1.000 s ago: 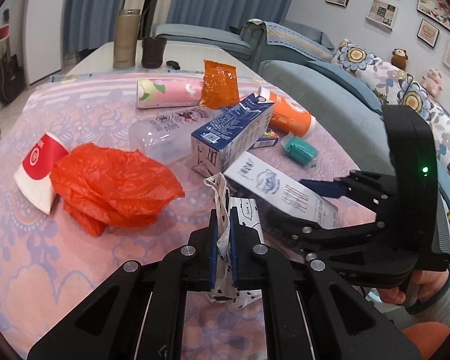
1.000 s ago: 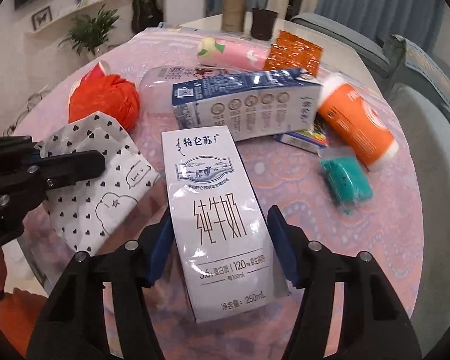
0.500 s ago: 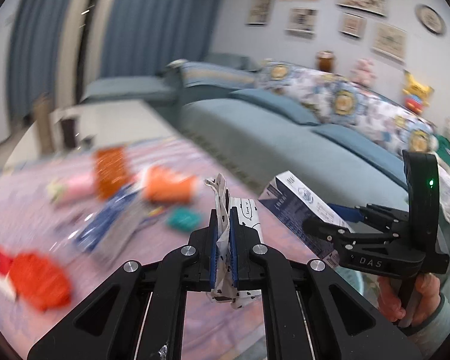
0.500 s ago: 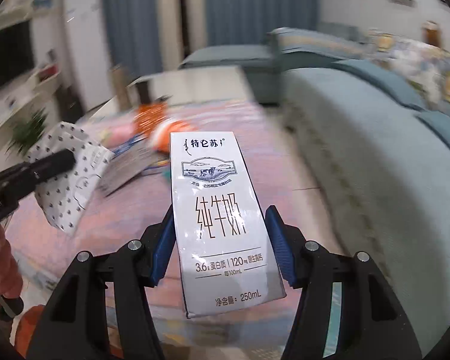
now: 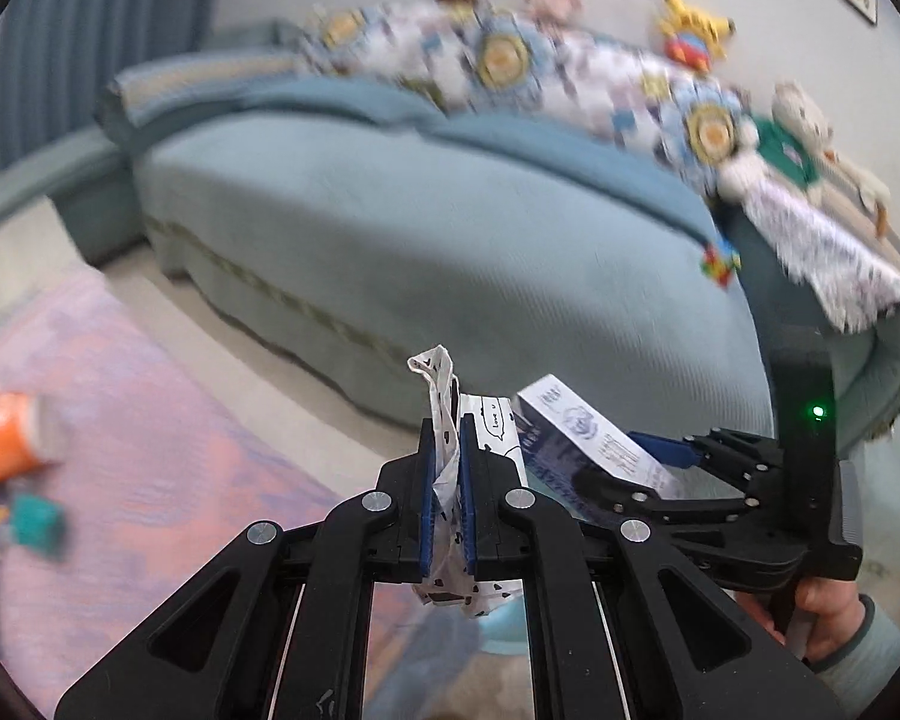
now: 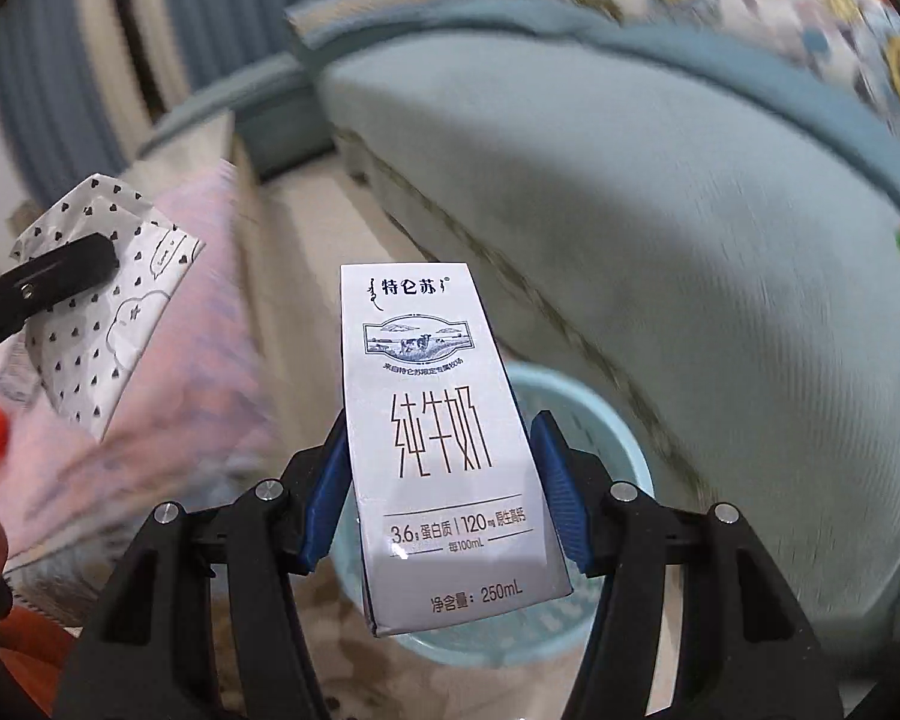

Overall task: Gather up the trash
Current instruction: 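Carry both items to the blue basket and release them from both tools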

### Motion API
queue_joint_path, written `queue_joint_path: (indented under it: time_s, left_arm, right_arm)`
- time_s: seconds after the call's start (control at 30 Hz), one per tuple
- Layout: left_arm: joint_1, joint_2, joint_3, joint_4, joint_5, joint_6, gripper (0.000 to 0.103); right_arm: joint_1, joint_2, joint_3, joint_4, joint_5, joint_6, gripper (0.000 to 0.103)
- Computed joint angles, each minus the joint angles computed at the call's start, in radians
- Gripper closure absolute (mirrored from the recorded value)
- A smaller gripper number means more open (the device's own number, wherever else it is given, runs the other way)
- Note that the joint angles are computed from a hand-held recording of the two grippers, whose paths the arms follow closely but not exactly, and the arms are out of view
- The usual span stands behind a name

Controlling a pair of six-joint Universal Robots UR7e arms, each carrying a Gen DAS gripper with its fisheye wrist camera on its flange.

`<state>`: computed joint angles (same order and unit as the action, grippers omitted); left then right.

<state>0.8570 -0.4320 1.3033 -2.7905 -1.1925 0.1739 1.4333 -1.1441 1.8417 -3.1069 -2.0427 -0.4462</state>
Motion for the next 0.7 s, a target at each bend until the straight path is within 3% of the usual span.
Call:
queue_joint_path:
  time_s: [0.23, 0.27, 0.33, 0.47, 0.7]
  left_arm:
    - [0.044, 0.107, -0.136, 0.270, -0.079, -0.004, 0.094]
    - [0.049, 0.117, -0.149, 0.293, -0.092, -0.016, 0.090]
    - [0.054, 0.127, -0.155, 0.299, -0.096, -0.029, 0.060]
    - [0.048, 0.119, -0.134, 0.260, -0.078, -0.009, 0.059]
    - [0.040, 0.045, -0.042, 0.141, -0.092, -0.029, 0.059]
  right_arm:
    - [-0.107, 0.021, -0.042, 0.234, -0.033, 0.170, 0.047]
    - [-0.115, 0.025, -0.045, 0.246, -0.040, 0.183, 0.046]
    - [-0.122, 0.031, -0.051, 0.263, -0.045, 0.205, 0.046]
    - [-0.128, 0.032, -0.045, 0.260, -0.046, 0.233, 0.046]
    - [-0.084, 0.024, -0.021, 0.197, -0.065, 0.181, 0.045]
